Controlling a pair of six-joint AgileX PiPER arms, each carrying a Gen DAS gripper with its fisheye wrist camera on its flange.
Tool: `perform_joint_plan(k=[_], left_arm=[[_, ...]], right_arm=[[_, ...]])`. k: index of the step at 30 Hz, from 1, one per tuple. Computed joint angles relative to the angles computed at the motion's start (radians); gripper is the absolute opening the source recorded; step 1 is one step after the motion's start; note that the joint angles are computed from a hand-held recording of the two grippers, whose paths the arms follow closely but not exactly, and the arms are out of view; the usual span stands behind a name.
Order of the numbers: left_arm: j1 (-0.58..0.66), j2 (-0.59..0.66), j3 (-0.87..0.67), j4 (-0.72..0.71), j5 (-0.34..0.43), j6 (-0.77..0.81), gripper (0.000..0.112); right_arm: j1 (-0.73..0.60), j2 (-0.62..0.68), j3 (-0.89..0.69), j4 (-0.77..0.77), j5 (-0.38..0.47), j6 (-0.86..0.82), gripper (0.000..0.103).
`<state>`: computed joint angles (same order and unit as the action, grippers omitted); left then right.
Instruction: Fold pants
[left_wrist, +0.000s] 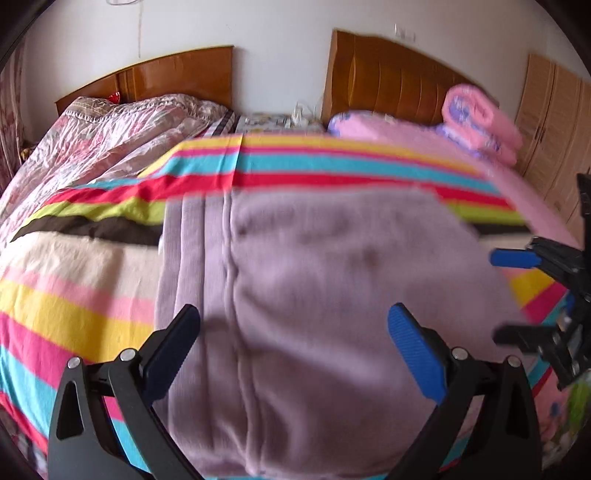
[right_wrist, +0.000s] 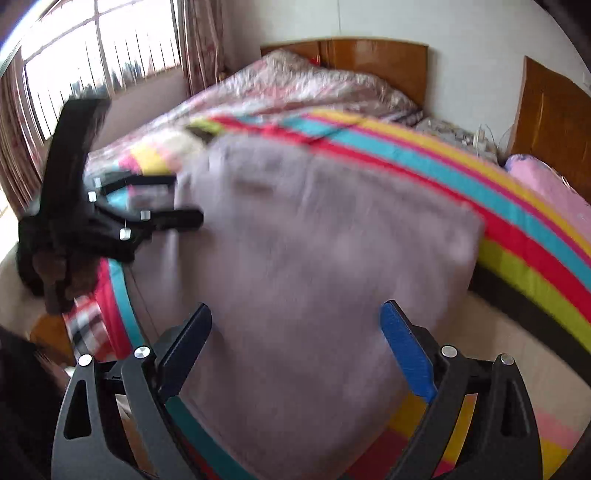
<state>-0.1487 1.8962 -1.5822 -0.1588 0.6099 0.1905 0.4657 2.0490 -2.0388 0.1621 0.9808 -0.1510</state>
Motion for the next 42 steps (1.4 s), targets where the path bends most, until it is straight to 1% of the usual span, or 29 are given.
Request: perform_joint_plan(k=[1, 2, 3, 5, 7, 8, 10, 12, 14, 17, 19, 21, 23, 26, 28, 30, 32, 33, 34, 35, 36, 38, 39, 40, 41, 42], left_arm=[[-0.018, -0.01, 0.041, 0.088, -0.038, -0.053, 0.102], [-0.034, -0.033, 0.101, 0.17, -0.096, -0.088, 0.102], [-0.043, -0.045, 0.126, 0.211, -0.117, -0.116, 0.102], [-0.036, -0.064, 0.14, 0.193, -0.107, -0.111, 0.102], [-0.028, -0.089, 0.166, 0.18, -0.11, -0.105, 0.102], [-0.025, -0.102, 0.187, 0.187, -0.117, -0.109, 0.102], [-0.028, -0.114, 0.218, 0.21, -0.128, -0.13, 0.102], [-0.043, -0.126, 0.245, 0.275, -0.148, -0.194, 0.102], [-0.061, -0.138, 0.257, 0.338, -0.141, -0.255, 0.102], [-0.063, -0.138, 0.251, 0.35, -0.122, -0.28, 0.102], [-0.076, -0.145, 0.265, 0.403, -0.125, -0.334, 0.102], [-0.087, -0.145, 0.268, 0.443, -0.123, -0.377, 0.102], [-0.087, -0.139, 0.262, 0.45, -0.121, -0.389, 0.102], [-0.083, -0.141, 0.266, 0.442, -0.128, -0.384, 0.102], [-0.085, -0.141, 0.269, 0.449, -0.132, -0.39, 0.102], [-0.084, -0.142, 0.271, 0.446, -0.134, -0.389, 0.102], [-0.084, -0.141, 0.271, 0.444, -0.135, -0.391, 0.102], [-0.085, -0.141, 0.274, 0.449, -0.137, -0.399, 0.102], [-0.085, -0.141, 0.272, 0.449, -0.136, -0.4, 0.102], [-0.085, -0.14, 0.271, 0.45, -0.135, -0.404, 0.102], [-0.086, -0.14, 0.272, 0.457, -0.135, -0.415, 0.102], [-0.091, -0.139, 0.271, 0.478, -0.132, -0.44, 0.102], [-0.094, -0.136, 0.268, 0.49, -0.13, -0.454, 0.102], [-0.096, -0.134, 0.265, 0.497, -0.126, -0.461, 0.102], [-0.096, -0.135, 0.266, 0.498, -0.125, -0.463, 0.102], [-0.097, -0.137, 0.263, 0.498, -0.118, -0.461, 0.102]], right_arm=[[0.015, -0.038, 0.074, -0.029, -0.065, 0.016, 0.09], [0.021, -0.066, 0.122, -0.032, -0.1, 0.036, 0.09], [0.02, -0.086, 0.141, -0.021, -0.103, 0.067, 0.09], [0.026, -0.129, 0.189, -0.031, -0.147, 0.12, 0.09], [0.038, -0.199, 0.296, -0.038, -0.221, 0.156, 0.09], [0.043, -0.211, 0.328, -0.047, -0.23, 0.168, 0.09], [0.065, -0.213, 0.363, -0.122, -0.222, 0.241, 0.092], [0.083, -0.251, 0.429, -0.172, -0.271, 0.292, 0.092], [0.091, -0.256, 0.425, -0.198, -0.26, 0.325, 0.092], [0.096, -0.264, 0.432, -0.221, -0.248, 0.358, 0.092], [0.107, -0.27, 0.454, -0.26, -0.255, 0.39, 0.092], [0.11, -0.278, 0.481, -0.269, -0.281, 0.41, 0.093], [0.104, -0.281, 0.497, -0.256, -0.303, 0.416, 0.093], [0.106, -0.278, 0.5, -0.263, -0.312, 0.425, 0.093], [0.112, -0.274, 0.482, -0.282, -0.29, 0.442, 0.093], [0.118, -0.284, 0.472, -0.305, -0.283, 0.513, 0.093], [0.124, -0.314, 0.491, -0.341, -0.336, 0.609, 0.093], [0.136, -0.316, 0.487, -0.405, -0.338, 0.673, 0.093], [0.155, -0.3, 0.459, -0.496, -0.311, 0.752, 0.093], [0.165, -0.276, 0.427, -0.546, -0.28, 0.793, 0.093], [0.166, -0.248, 0.393, -0.562, -0.252, 0.8, 0.093], [0.165, -0.156, 0.292, -0.557, -0.161, 0.768, 0.093], [0.169, -0.129, 0.281, -0.565, -0.152, 0.774, 0.093], [0.173, -0.139, 0.31, -0.591, -0.183, 0.821, 0.093], [0.181, -0.15, 0.335, -0.614, -0.192, 0.866, 0.093], [0.185, -0.16, 0.347, -0.611, -0.188, 0.871, 0.093]])
